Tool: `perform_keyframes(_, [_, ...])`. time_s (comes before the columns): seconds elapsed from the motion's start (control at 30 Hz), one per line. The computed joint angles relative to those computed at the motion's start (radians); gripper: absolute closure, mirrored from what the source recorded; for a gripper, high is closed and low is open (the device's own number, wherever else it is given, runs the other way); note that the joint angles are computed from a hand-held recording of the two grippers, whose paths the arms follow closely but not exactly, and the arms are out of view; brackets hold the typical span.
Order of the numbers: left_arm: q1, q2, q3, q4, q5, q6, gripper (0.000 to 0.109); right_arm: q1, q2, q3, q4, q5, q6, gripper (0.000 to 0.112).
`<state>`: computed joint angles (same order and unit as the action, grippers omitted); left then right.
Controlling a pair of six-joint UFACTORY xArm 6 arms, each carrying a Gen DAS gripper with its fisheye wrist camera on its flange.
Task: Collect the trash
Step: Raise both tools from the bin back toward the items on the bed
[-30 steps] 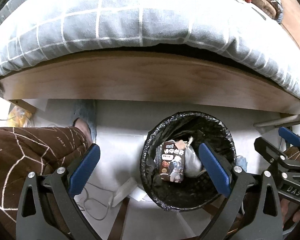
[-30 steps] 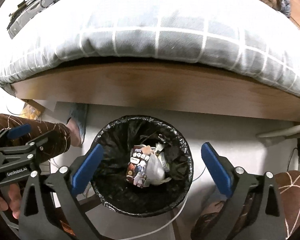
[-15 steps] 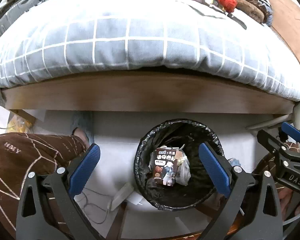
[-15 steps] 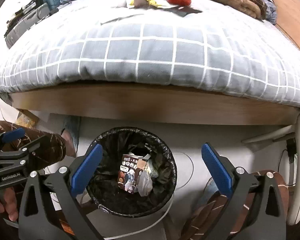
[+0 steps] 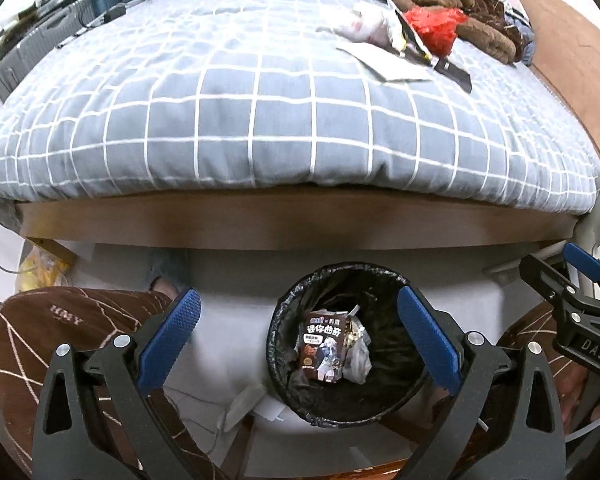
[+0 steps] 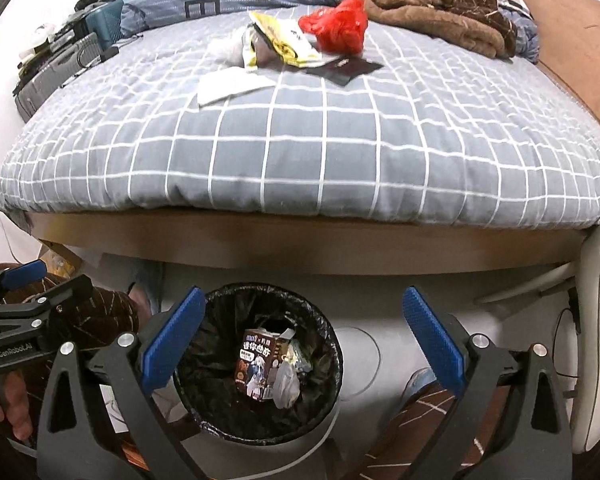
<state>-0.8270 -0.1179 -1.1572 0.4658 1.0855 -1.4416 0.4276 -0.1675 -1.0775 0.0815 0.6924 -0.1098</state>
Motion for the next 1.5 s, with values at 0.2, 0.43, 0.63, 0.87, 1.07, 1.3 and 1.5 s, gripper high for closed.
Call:
perform_keyframes(0.2, [-0.007, -0.001, -0.052, 0.031, 0.045, 0.011, 0.011, -0.007, -0.005, -0.025, 0.002, -0.006, 0.002, 0.017])
perform_keyframes(0.43, [0.002, 0.021, -0.121, 0.052, 0.071, 0.039, 0.011, -0.023, 0.009, -0.079, -0.002, -0.006, 0.008, 0.017])
perform_keyframes(0.63, [0.018, 0.050, -0.178, 0.062, 0.076, 0.069, 0.011, -0.028, 0.033, -0.134, -0.006, -0.017, 0.004, 0.017])
perform_keyframes(0.87, [0.062, 0.088, -0.249, 0.061, 0.062, 0.116, 0.011, -0.042, 0.096, -0.228, -0.008, -0.022, -0.001, 0.017])
perform_keyframes(1.07, [0.116, 0.145, -0.345, 0.071, 0.065, 0.177, 0.011, -0.059, 0.196, -0.355, -0.030, -0.014, 0.015, 0.017])
perform_keyframes(1.3, [0.196, 0.251, -0.474, 0.050, 0.046, 0.260, 0.011, -0.074, 0.349, -0.544, -0.022, 0.030, -0.001, 0.017])
perform_keyframes(1.5, [0.269, 0.396, -0.644, 0.009, 0.032, 0.357, 0.011, -0.084, 0.501, -0.735, -0.017, 0.085, -0.003, 0.017])
